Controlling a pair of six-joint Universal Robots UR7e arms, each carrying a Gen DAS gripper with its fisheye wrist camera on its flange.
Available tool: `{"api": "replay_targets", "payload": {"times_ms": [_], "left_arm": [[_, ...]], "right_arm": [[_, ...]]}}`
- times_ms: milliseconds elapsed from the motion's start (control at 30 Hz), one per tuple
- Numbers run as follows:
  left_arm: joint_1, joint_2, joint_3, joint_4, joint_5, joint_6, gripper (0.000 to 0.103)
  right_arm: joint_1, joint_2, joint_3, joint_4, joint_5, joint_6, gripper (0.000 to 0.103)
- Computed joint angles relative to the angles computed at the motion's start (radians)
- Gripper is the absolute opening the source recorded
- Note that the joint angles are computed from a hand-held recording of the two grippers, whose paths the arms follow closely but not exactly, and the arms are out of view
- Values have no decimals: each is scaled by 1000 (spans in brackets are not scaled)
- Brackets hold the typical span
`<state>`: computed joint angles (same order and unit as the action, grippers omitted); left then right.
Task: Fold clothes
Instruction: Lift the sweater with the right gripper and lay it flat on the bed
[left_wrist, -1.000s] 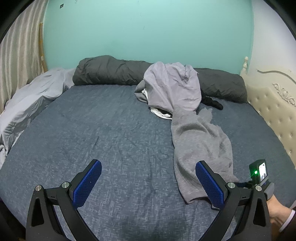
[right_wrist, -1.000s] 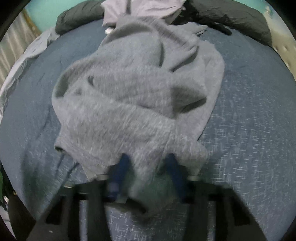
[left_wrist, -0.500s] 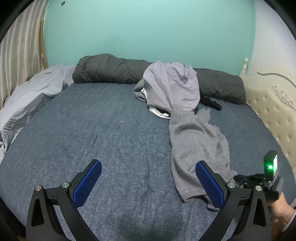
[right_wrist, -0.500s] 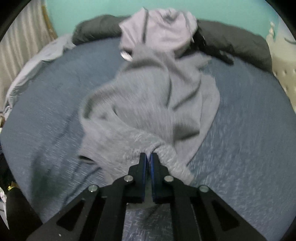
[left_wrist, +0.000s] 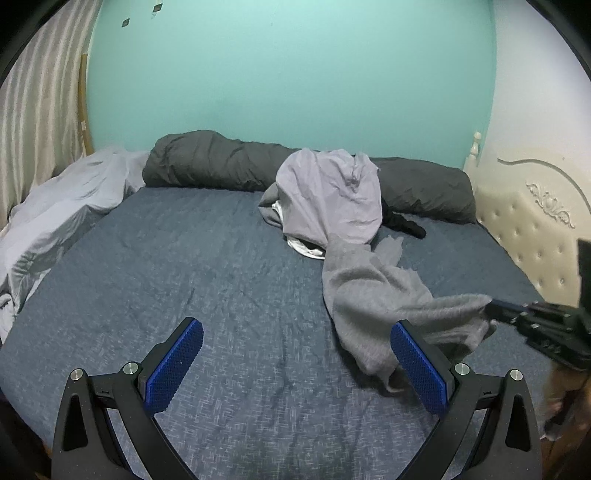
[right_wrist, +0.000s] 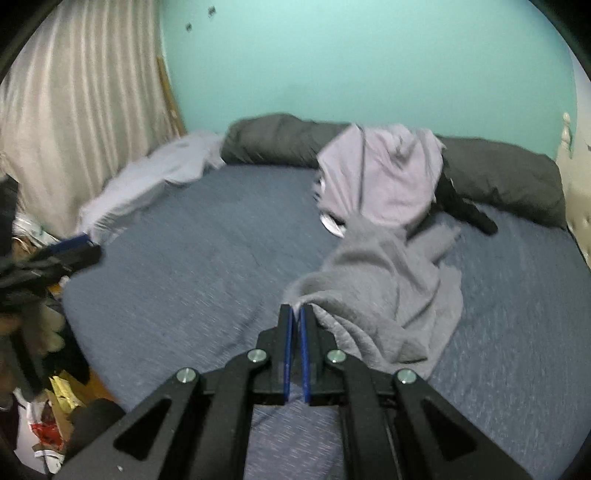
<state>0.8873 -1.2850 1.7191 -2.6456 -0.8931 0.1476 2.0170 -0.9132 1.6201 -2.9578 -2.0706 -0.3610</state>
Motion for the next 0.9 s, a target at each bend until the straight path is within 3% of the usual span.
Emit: {"api": "replay_targets", "payload": {"times_ms": [600, 733, 900], "left_arm": [[-38, -66, -6, -5, -8, 1, 103], [-34, -68, -11, -4, -9, 8, 103], [-22, -60, -12, -10, -6, 13, 103]], "right_arm": [[165, -83, -51, -35, 73, -58, 3], [161, -81, -81, 8, 72, -38, 3], [108, -80, -49, 20, 99, 6, 3]]}}
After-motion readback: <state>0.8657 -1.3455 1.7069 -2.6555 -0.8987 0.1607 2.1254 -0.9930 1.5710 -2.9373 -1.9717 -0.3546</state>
